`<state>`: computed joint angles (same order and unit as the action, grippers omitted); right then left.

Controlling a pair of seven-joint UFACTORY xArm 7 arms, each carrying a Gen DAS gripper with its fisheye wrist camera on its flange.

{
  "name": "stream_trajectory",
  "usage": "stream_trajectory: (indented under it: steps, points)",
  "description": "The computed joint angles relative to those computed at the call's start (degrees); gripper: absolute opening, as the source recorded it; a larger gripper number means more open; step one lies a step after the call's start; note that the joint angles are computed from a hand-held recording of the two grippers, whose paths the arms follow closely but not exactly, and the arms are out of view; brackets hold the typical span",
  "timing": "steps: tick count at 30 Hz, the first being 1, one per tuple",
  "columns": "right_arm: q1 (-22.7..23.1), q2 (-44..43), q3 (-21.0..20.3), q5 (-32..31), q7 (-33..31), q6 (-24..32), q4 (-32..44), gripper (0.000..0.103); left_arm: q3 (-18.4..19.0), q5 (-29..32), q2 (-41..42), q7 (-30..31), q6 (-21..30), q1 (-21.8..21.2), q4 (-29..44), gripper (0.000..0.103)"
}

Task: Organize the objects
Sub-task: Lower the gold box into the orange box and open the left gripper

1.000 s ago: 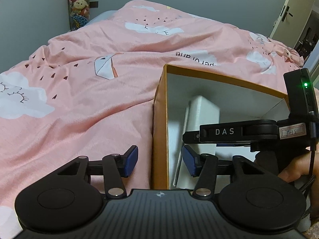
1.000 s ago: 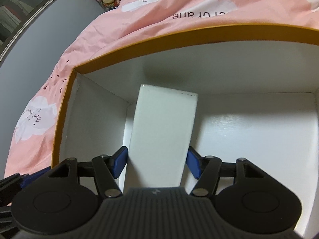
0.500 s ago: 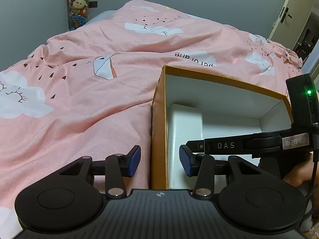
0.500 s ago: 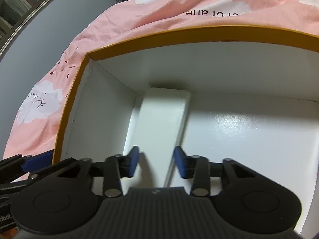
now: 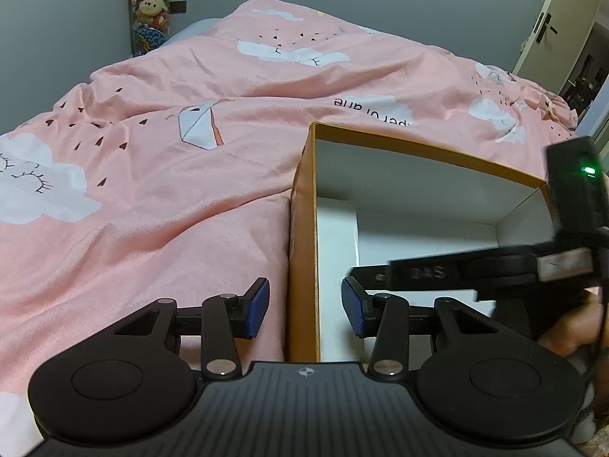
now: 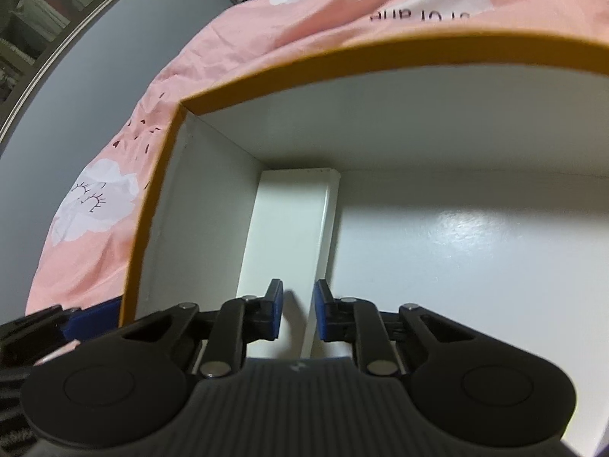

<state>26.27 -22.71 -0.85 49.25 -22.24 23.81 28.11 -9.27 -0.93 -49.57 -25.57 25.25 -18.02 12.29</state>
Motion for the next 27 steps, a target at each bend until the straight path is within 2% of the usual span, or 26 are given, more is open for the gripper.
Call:
stream_trajectory:
  steps: [4,7,9,15,22,27]
  points:
    - [-4.6,-6.5,3.4,-11.7,6.6,2.3,-3.4,0.019,0.2,-0.1,-2.9,-0.1,1.9,-0.4,-0.5,0.052]
    - [-6.1,-10.5,3.5,-18.9,10.6,7.7,-5.2,0.019,0.0,-0.3,-4.5,-0.2,3.0,-0.9,-0.7,0.052]
    - [-5.7,-12.0,2.7,-21.1,11.7,10.7,-5.9,0.019,-0.3,-0.4,-5.4,-0.6,3.9,-1.1,-0.8,0.052]
    - [-3.2,-14.3,0.0,-20.0,11.3,15.7,-7.6,0.017,-0.7,-1.0,-10.0,-1.9,7.2,-2.3,-1.7,0.053]
    - [-0.8,-12.2,0.2,-16.5,10.7,14.5,-7.0,0.012,-1.2,-1.1,-18.0,-3.2,13.3,-3.1,-3.3,0.053]
    - [-0.9,-12.9,1.5,-17.0,11.5,13.4,-7.7,0.01,-1.2,-1.4,-22.6,-3.7,17.1,-3.8,-4.2,0.053]
